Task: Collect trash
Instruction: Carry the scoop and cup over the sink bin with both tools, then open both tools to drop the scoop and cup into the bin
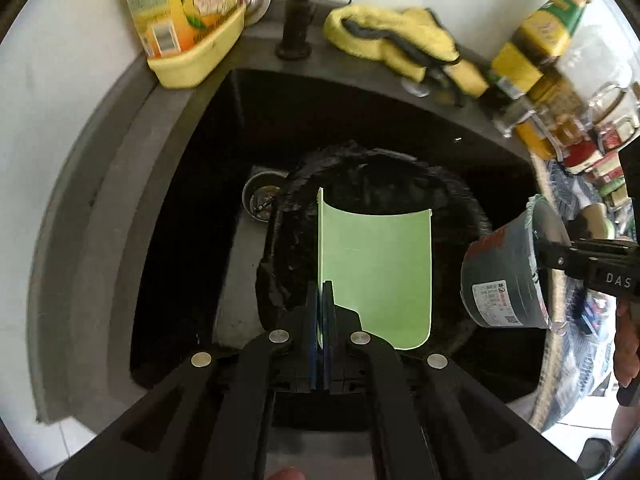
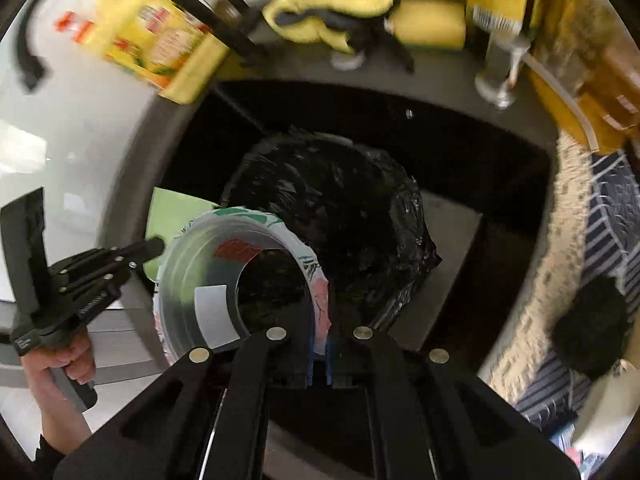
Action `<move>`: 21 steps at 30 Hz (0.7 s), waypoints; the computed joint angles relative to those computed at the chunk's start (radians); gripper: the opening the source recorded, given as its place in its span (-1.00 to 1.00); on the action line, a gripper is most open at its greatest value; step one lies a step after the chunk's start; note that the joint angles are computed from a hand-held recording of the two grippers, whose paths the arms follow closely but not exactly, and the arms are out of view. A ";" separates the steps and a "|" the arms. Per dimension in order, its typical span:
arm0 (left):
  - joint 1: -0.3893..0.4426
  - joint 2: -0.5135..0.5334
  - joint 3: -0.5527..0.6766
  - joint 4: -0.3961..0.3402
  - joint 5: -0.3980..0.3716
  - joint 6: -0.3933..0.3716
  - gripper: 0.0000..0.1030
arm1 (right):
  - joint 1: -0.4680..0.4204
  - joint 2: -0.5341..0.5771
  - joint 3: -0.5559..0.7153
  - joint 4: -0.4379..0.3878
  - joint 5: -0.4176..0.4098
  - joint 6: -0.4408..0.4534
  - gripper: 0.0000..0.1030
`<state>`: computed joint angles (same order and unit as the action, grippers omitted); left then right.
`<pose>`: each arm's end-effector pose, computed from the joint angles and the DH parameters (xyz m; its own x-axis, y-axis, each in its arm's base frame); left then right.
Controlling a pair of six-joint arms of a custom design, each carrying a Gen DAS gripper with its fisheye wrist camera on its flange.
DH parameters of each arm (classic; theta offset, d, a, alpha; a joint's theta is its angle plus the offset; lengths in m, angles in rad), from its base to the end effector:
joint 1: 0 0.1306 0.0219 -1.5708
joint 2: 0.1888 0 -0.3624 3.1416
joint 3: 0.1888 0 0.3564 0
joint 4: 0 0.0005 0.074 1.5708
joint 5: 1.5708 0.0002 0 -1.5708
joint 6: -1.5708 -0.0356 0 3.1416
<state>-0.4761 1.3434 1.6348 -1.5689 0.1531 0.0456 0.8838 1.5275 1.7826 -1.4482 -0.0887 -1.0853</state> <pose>0.3356 -0.1797 0.4905 -0.8724 0.3992 -0.2822 0.4529 0.8773 -0.1590 0.2894 0.3569 0.4773 -0.9745 0.2010 -0.0993 0.1524 0.9186 0.3646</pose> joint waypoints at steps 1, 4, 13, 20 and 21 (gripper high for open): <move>0.003 0.007 -0.018 0.017 0.008 -0.012 -0.99 | -0.002 0.006 -0.008 -0.001 0.000 0.002 -0.90; 0.007 0.026 -0.053 0.056 0.017 -0.044 -0.99 | -0.012 0.031 -0.036 0.012 -0.016 -0.005 -0.90; 0.000 0.079 -0.073 0.065 0.010 -0.096 -0.44 | -0.016 0.068 -0.053 0.007 -0.031 -0.035 -0.24; 0.005 0.082 -0.052 0.059 0.023 -0.092 -0.10 | -0.014 0.071 -0.038 0.019 -0.018 -0.049 -0.13; 0.004 0.081 -0.046 0.055 0.021 -0.094 -0.10 | -0.013 0.069 -0.037 0.020 -0.014 -0.050 -0.13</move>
<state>-0.4718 1.4248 1.5883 -1.5135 0.1746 -0.0489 0.8707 1.5969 1.7454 -1.4284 -0.1023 -1.1349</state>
